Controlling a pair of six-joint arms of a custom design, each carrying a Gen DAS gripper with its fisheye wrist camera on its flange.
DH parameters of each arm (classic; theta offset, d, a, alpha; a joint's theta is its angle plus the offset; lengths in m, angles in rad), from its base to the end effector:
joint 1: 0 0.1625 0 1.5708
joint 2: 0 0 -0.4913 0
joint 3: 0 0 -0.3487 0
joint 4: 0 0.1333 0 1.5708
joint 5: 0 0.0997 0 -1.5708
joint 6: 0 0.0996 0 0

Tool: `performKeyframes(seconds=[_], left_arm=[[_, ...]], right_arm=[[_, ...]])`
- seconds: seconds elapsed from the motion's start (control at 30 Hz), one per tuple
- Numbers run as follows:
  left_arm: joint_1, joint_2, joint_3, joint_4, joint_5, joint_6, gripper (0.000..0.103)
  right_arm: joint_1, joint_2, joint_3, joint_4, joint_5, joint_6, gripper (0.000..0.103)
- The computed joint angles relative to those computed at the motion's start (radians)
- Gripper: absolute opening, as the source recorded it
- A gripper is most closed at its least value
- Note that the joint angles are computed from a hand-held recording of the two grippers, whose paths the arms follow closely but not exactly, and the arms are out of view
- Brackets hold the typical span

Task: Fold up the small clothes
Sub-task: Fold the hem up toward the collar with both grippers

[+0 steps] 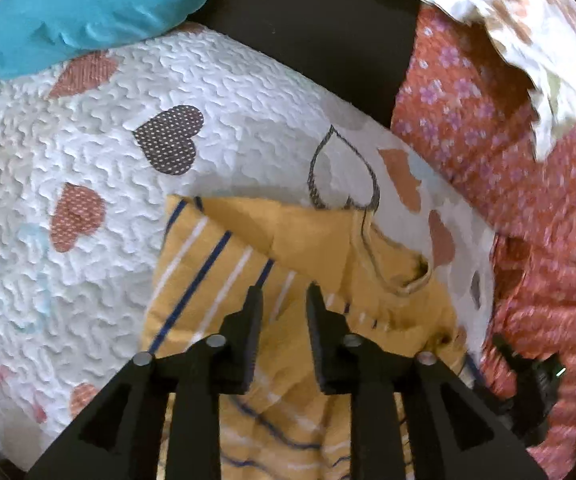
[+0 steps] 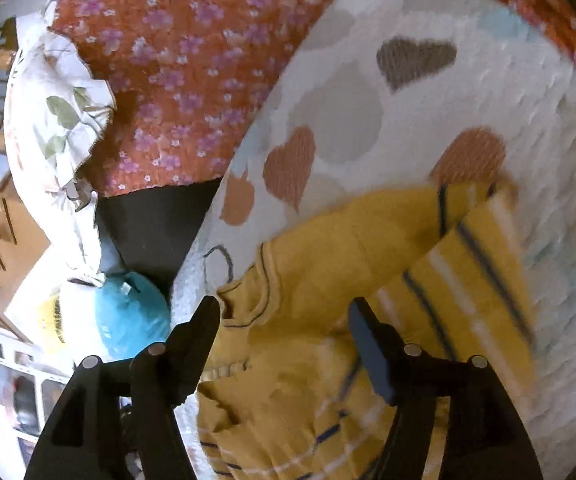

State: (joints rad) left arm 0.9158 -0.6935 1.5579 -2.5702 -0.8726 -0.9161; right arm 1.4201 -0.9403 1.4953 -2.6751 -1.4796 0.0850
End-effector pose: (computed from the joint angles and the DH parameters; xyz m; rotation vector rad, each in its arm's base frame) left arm -0.2780 -0.6858 0.1491 -0.4059 2.5950 -0.8014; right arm 0.0322 -0.7360 0.3431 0.3097 2.9393 -0.8367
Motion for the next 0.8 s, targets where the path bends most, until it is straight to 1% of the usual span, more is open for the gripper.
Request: performKeyframes(seconds=[0.03,0.07,0.1,0.13,0.2,0.23,0.3,0.37,0.4,0.43,0.47,0.5,0.53,0.57,0.63,0.67,0.7,0.73,0.77,0.8], left_arm=[[-0.011,-0.002,0.008,0.026,0.016,0.018,0.024],[-0.022,0.001,0.014,0.051,0.035,0.038,0.026],[-0.033,0.009,0.018,0.080,0.058,0.065,0.031],[-0.039,0.017,0.017,0.105,0.074,0.083,0.035],[-0.048,0.038,0.009,0.164,0.109,0.115,0.036],[-0.051,0.050,0.003,0.195,0.125,0.123,0.036],[-0.049,0.070,-0.017,0.250,0.143,0.130,0.036],[-0.043,0.087,-0.051,0.330,0.142,0.134,0.017],[-0.040,0.095,-0.070,0.378,0.140,0.131,0.008],[-0.040,0.100,-0.081,0.407,0.147,0.128,0.008],[-0.040,0.099,-0.081,0.404,0.151,0.132,0.007],[-0.039,0.094,-0.082,0.398,0.154,0.130,0.007],[-0.036,0.090,-0.086,0.394,0.159,0.124,0.007],[-0.034,0.090,-0.093,0.395,0.163,0.118,0.007],[-0.025,0.089,-0.115,0.402,0.171,0.097,0.007],[-0.018,0.095,-0.135,0.426,0.183,0.079,0.007],[-0.016,0.101,-0.149,0.446,0.190,0.069,0.007],[-0.011,0.108,-0.163,0.469,0.196,0.052,0.007],[-0.006,0.113,-0.170,0.474,0.193,0.043,0.007],[-0.001,0.115,-0.168,0.465,0.186,0.037,0.007]], right_arm=[[0.013,-0.011,0.002,0.010,-0.034,-0.041,0.072],[0.031,-0.025,0.011,0.018,-0.077,-0.107,0.072],[0.047,-0.027,0.017,0.024,-0.112,-0.164,0.072],[0.076,-0.028,0.030,0.033,-0.178,-0.255,0.072],[0.110,-0.020,0.059,0.013,-0.270,-0.371,0.072],[0.135,-0.008,0.083,-0.029,-0.333,-0.448,0.072],[0.161,0.015,0.111,-0.091,-0.411,-0.545,0.072],[0.186,0.056,0.135,-0.188,-0.510,-0.665,0.072],[0.189,0.070,0.138,-0.209,-0.537,-0.705,0.069],[0.193,0.087,0.133,-0.205,-0.568,-0.742,0.043],[0.198,0.106,0.121,-0.201,-0.617,-0.766,0.019],[0.201,0.117,0.107,-0.195,-0.647,-0.773,0.002],[0.196,0.120,0.097,-0.208,-0.652,-0.773,0.001],[0.189,0.119,0.080,-0.221,-0.644,-0.755,0.001],[0.177,0.126,0.032,-0.230,-0.650,-0.695,0.001],[0.169,0.136,0.001,-0.229,-0.660,-0.663,0.001],[0.165,0.148,-0.024,-0.242,-0.687,-0.646,0.001],[0.158,0.167,-0.057,-0.267,-0.732,-0.635,0.001],[0.152,0.174,-0.076,-0.273,-0.756,-0.621,0.001],[0.142,0.171,-0.089,-0.253,-0.755,-0.591,0.001]])
